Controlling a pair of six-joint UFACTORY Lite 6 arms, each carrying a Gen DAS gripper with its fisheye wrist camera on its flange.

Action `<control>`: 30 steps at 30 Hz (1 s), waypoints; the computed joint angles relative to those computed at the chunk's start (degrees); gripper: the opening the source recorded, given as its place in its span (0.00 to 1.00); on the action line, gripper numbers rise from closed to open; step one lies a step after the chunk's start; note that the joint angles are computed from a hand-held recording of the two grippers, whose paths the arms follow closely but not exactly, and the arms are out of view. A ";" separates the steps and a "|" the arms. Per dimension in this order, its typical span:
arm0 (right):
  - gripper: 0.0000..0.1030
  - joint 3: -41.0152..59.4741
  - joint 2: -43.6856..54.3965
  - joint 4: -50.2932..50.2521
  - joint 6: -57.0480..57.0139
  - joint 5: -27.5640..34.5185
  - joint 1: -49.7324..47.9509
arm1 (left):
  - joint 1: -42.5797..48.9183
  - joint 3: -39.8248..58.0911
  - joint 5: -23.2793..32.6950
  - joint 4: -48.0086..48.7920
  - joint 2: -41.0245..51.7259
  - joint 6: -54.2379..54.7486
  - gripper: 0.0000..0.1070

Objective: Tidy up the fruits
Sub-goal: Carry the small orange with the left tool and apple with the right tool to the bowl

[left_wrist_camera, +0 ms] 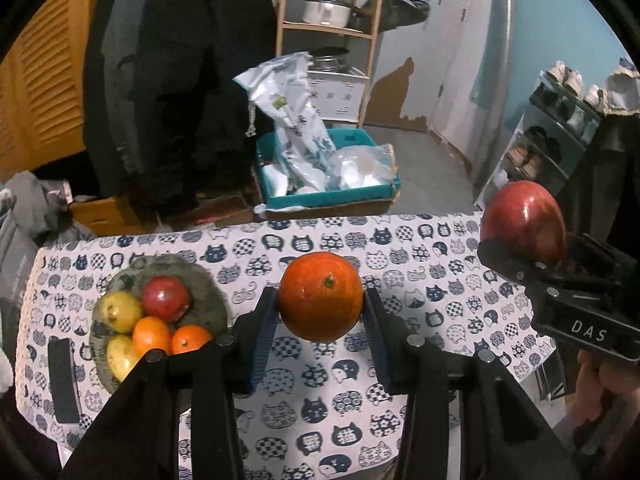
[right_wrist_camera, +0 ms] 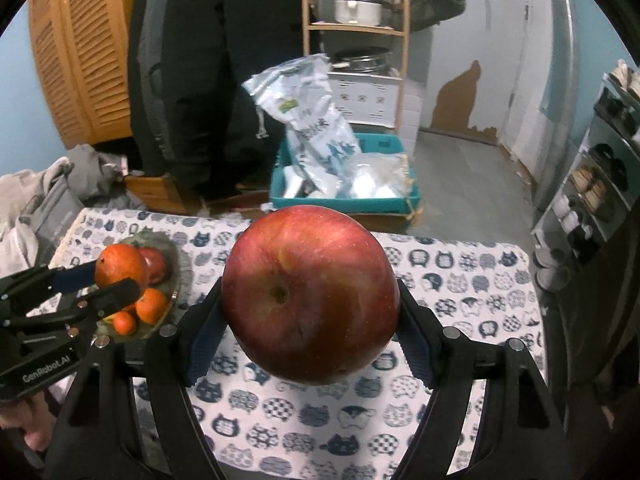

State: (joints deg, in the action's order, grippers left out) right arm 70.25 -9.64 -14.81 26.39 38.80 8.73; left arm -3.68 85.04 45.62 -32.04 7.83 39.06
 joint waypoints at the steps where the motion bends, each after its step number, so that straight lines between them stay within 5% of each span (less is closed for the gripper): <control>1: 0.75 0.62 0.68 -0.16 0.52 0.04 0.71 | 0.91 0.21 0.23 -0.29 0.30 0.52 0.40; 30: 0.75 37.09 37.67 2.26 4.27 2.64 16.82 | 20.13 9.90 1.95 -2.06 16.69 6.94 0.41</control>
State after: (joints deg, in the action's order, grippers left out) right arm 107.34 28.03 -12.55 30.67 41.44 25.55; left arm 16.45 94.94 47.57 -34.10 24.52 45.99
